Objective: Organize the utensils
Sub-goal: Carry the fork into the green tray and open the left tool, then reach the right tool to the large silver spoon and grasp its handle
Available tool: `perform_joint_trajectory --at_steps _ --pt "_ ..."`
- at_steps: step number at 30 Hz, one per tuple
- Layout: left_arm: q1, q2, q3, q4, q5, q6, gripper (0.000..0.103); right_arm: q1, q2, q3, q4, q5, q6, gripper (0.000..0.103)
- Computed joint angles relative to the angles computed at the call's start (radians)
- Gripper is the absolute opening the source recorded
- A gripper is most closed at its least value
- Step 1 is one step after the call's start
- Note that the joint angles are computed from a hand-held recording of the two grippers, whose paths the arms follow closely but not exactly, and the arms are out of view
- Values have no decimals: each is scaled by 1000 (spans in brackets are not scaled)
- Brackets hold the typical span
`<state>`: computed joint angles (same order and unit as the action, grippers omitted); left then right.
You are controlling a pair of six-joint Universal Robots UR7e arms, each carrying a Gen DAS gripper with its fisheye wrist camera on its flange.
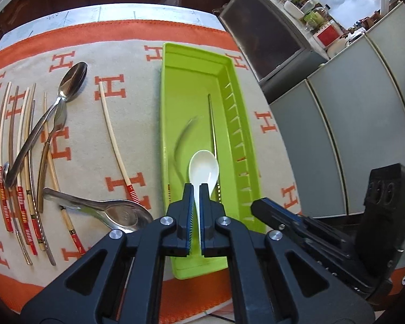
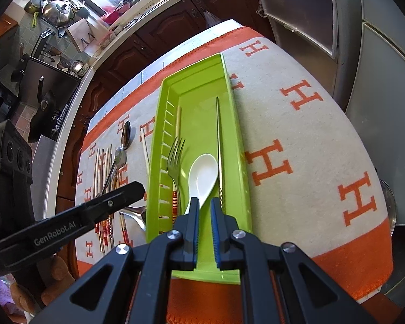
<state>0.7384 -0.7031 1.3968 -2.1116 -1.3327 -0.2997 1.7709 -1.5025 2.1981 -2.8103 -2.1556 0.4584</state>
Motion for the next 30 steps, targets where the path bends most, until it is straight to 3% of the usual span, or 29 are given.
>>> perform_joint_trajectory --at_steps 4,6,8,10,17,23,30 --pt "5 0 1 2 14 15 6 -8 7 -5 2 11 -8 10" --pt "5 -9 8 0 24 15 17 -12 13 -9 6 18 -13 10" --pt "5 -29 31 -24 38 10 41 -12 19 -12 10 20 -18 10" --pt "3 -53 55 -47 46 -1 47 -10 26 -18 19 21 -23 10" --pt "8 -118 108 -70 114 -33 47 19 50 -34 31 3 -33 11" --pt "-14 -162 173 -71 301 -36 47 55 79 -55 49 -24 -47 19" --pt "-14 -215 236 -73 386 -35 47 105 124 -89 79 -61 -81 20"
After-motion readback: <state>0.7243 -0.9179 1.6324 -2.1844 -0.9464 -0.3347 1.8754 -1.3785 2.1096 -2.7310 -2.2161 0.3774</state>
